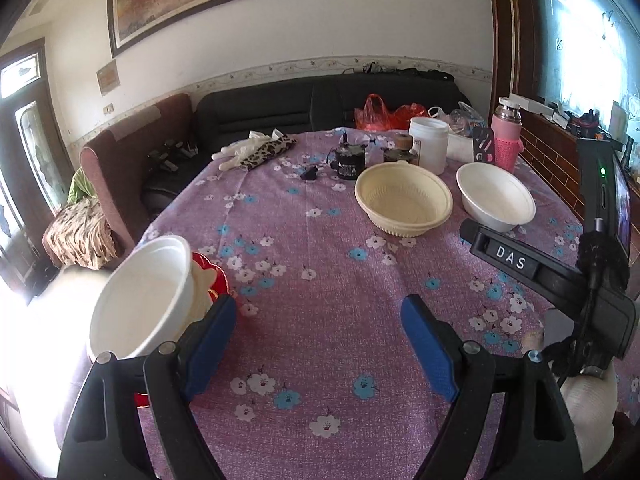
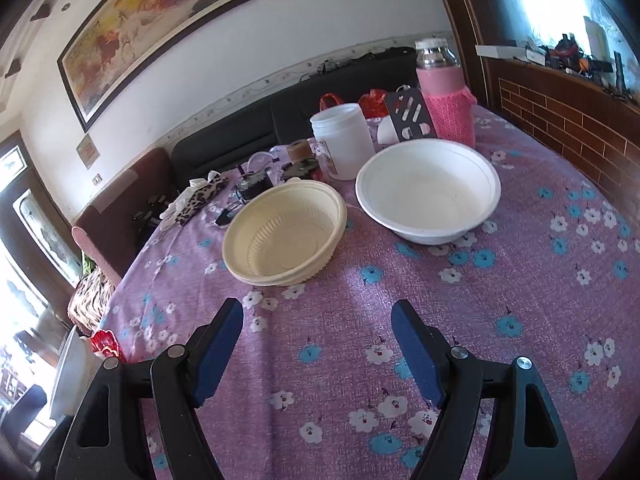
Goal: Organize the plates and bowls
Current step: 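Move both grippers from the stack toward the cream ribbed bowl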
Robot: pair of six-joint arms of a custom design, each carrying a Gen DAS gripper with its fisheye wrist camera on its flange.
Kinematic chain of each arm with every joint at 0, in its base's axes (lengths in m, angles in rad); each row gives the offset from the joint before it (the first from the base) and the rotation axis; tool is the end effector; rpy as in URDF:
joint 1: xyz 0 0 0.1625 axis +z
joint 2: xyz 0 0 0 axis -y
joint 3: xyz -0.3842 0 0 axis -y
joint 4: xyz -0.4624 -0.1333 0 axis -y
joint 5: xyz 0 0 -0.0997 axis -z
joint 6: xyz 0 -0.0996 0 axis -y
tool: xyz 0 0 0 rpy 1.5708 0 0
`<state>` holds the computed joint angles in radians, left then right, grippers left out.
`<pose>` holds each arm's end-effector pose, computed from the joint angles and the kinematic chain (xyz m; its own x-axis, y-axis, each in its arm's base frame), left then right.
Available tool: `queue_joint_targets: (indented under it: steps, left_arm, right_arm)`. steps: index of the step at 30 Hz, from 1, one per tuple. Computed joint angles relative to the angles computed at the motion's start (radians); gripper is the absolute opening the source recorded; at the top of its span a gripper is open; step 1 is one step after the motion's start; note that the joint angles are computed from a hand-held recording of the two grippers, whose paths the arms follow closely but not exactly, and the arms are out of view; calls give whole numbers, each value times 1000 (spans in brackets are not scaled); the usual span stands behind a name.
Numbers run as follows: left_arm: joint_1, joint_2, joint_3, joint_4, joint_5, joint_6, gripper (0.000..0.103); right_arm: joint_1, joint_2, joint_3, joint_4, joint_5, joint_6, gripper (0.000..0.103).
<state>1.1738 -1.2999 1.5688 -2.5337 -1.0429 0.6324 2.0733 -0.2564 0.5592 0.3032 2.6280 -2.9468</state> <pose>-0.0938 -0.6983 0.4075 -0.5674 0.4488 -0.6904 0.7843 0.5500 -0.2871 0.4244 -0.6756 0.0122 -0.8138 0.4800 0.3276 -0.1191 0.4141 -0.9024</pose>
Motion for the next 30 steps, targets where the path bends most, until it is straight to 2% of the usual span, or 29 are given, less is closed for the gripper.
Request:
queue_joint_targets:
  steps: [5, 11, 16, 20, 25, 30]
  left_arm:
    - [18, 38, -35, 49, -3, -20, 83]
    - [42, 94, -86, 112, 0, -50, 83]
    - [54, 124, -106, 131, 1, -67, 83]
    - [63, 145, -122, 162, -1, -88, 83]
    - [73, 170, -131, 182, -5, -116, 83]
    - [87, 196, -133, 178, 10, -132, 83]
  right_arm:
    - [-22, 22, -40, 20, -23, 24, 80]
    - [-40, 55, -94, 25, -16, -7, 80]
    - [-58, 75, -116, 48, -21, 10, 80]
    - [-73, 74, -105, 74, -37, 45, 80]
    - [-79, 45, -54, 51, -57, 45, 80]
    - [-80, 44, -55, 57, -72, 35, 80]
